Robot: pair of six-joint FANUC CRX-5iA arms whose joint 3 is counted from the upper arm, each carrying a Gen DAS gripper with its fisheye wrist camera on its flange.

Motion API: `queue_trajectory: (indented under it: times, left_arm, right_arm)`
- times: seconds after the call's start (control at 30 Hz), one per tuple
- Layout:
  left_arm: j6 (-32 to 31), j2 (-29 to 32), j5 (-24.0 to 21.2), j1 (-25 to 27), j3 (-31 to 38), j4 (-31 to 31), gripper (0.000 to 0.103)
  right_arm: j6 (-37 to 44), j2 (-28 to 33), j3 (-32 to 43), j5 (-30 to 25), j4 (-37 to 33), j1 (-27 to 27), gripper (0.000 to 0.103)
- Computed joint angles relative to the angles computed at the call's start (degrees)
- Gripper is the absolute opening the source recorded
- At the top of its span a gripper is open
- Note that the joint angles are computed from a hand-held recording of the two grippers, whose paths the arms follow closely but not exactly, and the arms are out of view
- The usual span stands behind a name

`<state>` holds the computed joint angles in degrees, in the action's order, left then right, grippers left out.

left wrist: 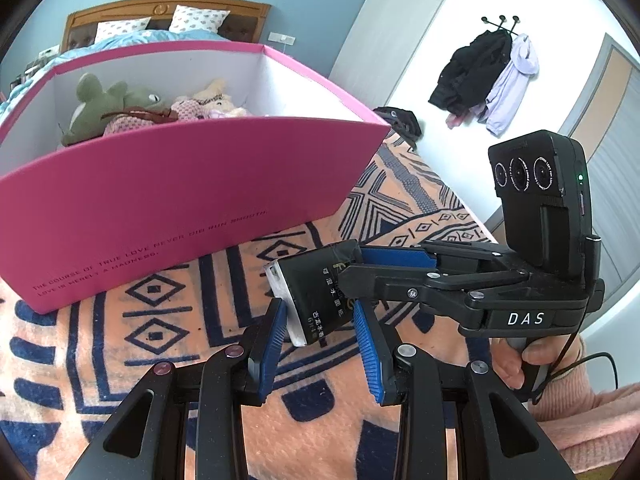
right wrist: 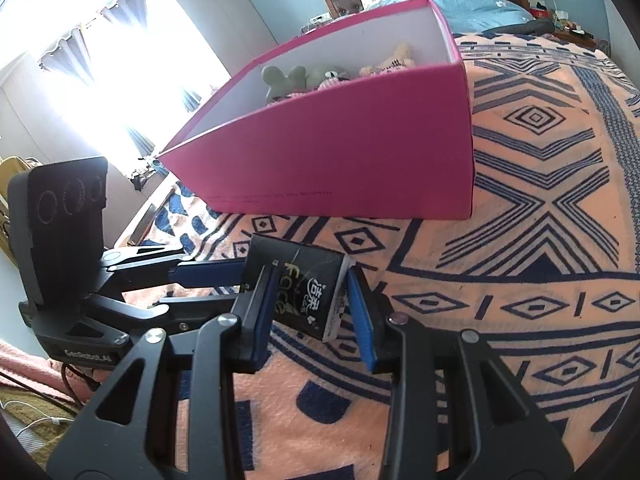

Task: Organize objects
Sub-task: 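Lift the black tissue pack and carry it toward the magenta box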

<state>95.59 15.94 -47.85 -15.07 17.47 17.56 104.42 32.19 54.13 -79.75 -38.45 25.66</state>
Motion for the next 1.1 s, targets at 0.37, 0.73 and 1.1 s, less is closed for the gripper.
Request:
queue_trajectory:
  times: [0.37, 0.73, 1.1]
  left_arm:
    - [0.0, -1.2, 0.8, -0.3, -0.2, -1.6, 0.035]
    - [-0.6, -2.4, 1.9, -0.5, -1.0, -1.9, 0.035]
    - [0.0, -3.0, 1.9, -1.0, -0.2, -3.6, 0.035]
  right_arm:
    - [0.9, -1.3, -1.1, 1.0, -0.6, -0.2, 0.039]
    - [1.9, -2.4, -2.0, 2.0, -1.3, -0.5, 0.039]
    - [2.6, -3.1, -2.3, 2.7, -1.8, -0.7, 0.039]
